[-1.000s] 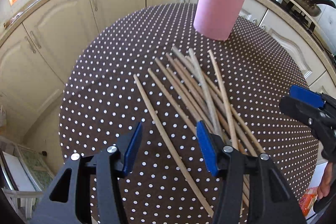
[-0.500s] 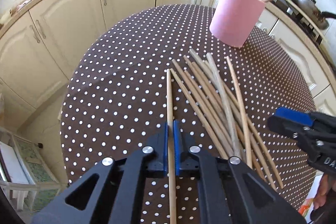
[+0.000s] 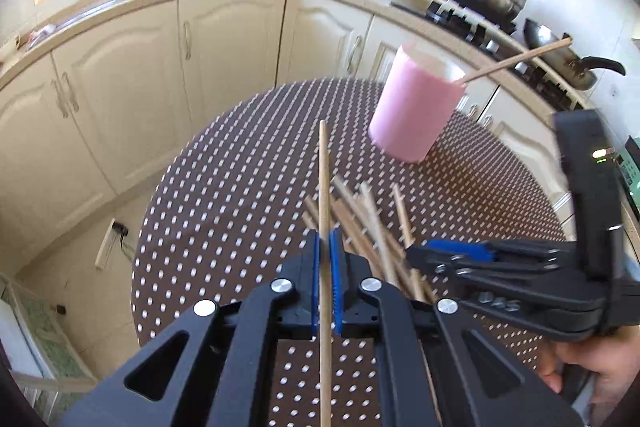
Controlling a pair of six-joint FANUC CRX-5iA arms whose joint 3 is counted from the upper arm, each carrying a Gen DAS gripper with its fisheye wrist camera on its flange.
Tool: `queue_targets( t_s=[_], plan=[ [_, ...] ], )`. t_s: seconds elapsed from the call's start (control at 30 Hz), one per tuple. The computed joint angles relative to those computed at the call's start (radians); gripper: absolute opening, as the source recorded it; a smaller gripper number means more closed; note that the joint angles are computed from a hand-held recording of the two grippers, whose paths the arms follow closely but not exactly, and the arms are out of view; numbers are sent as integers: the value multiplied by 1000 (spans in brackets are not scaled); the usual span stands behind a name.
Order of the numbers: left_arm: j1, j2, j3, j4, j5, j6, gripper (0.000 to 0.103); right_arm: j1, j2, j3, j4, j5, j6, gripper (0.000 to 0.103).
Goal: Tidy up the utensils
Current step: 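Lift the chopstick with the left gripper and lower it into the pink cup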
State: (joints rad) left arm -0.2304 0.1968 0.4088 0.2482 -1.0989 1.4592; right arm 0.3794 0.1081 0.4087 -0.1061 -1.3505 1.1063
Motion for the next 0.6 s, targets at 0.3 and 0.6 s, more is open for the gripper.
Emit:
queue_targets(
  t_s=[0.3,0.6],
  plan=[
    [-17,17,25,81,64,-62,6,-32,59,55,-55,6,21,8],
    [-19,-16,-38,253,225,-187,6,-42,-66,-54,-25,165,45,6]
  ],
)
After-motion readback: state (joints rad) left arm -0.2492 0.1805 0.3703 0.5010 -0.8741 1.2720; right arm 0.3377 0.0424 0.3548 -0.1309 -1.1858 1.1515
